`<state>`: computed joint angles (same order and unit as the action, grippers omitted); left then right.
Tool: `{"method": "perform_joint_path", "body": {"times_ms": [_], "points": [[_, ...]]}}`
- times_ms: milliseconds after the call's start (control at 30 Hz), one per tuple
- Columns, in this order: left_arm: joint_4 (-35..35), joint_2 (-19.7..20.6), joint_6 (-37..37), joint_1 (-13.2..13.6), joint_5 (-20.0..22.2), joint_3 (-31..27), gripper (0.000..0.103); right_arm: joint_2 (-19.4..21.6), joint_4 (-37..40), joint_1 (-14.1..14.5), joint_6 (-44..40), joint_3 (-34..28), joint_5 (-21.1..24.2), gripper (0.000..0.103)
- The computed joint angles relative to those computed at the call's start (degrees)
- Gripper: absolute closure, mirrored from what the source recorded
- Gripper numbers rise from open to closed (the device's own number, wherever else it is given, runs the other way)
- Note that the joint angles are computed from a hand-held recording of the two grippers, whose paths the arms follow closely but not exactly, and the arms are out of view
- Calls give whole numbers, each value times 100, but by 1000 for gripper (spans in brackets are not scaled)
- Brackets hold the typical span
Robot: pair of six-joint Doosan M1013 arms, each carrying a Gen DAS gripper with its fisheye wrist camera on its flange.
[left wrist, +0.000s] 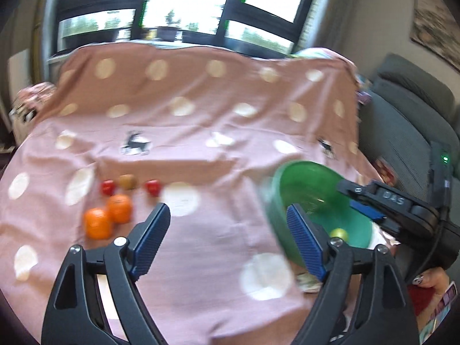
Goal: Organize fruits
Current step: 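Move the right gripper back toward the oranges in the fruit cluster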
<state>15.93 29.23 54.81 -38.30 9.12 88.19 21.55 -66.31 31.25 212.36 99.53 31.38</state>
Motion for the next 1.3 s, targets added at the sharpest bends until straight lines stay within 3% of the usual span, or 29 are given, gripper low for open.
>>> {"method": "perform_joint_path", "body": {"times_ms": [133,333,533,833,1067,1200,1300], "points": [[1184,-88,-1509,167,-59,256,16,164,59,142,-454,-283,353,49],[2167,-140,-3136,391,-8,421,15,416,404,261,-1436,-661,401,48],[3669,-118,-5076,455,665,453,15,716,1109,368,-2640,-1068,499,48],[3718,-72,-5427,575,1009,426,15,1114,1797,501,-3917,-1621,695,48],[2990,-52,-5202,768,1168,417,15,1412,1932,625,-4721,-2157,1033,48],[2885,-43,-5174,804,1306,403,15,1522,2760,518,-5475,-2393,374,48],[2665,-28,-5019,834,1371,383,15,1741,4206,390,-6697,-2782,144,48]]}}
